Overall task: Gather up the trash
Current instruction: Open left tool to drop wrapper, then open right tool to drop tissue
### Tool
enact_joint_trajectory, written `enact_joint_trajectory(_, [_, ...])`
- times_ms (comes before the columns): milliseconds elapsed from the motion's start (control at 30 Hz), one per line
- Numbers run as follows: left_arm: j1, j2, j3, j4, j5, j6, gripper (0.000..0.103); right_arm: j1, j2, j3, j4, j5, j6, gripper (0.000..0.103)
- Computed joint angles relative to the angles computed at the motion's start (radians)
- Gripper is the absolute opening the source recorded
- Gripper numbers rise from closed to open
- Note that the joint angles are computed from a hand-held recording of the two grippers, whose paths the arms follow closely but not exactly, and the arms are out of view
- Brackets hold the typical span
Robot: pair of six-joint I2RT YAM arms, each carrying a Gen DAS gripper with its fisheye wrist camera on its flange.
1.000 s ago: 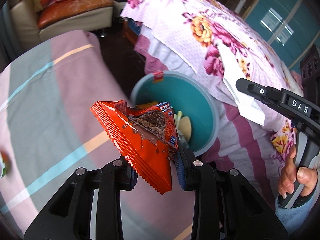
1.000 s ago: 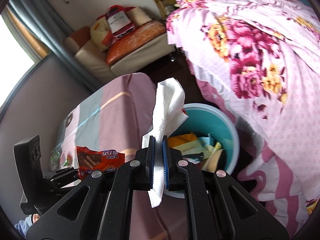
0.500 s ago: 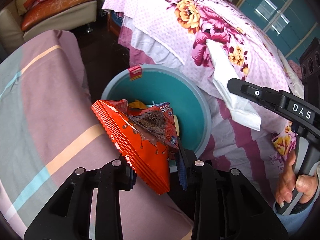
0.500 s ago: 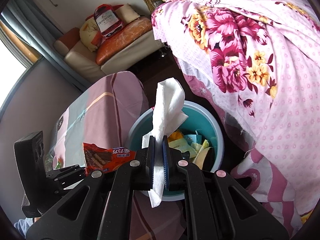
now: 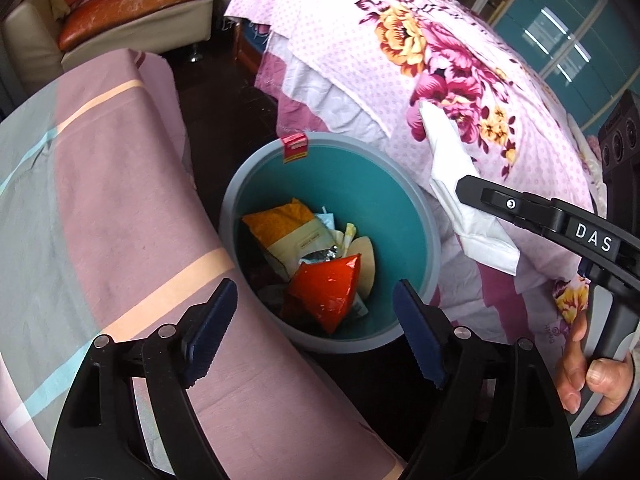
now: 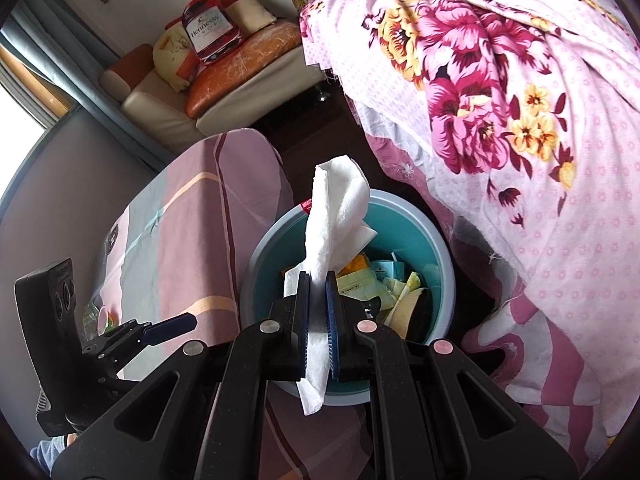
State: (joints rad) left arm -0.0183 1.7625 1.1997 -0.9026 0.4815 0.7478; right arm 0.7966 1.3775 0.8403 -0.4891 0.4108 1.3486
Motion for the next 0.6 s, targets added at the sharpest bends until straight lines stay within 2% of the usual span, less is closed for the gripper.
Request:
enact_joint_trajectory(167, [0.022,-0.002,-0.003,0.007,-0.001,0.009,0.088,-0.015,0.029,0.017,0.004,-0.019,-0.012,0.01])
enact_joint_trajectory(600, [0.07,0.025,0.034,-0.021,0.021,0.043,0.089,-0.034,0.095,0.079,-0.03,-0.027,-0.016,0.011])
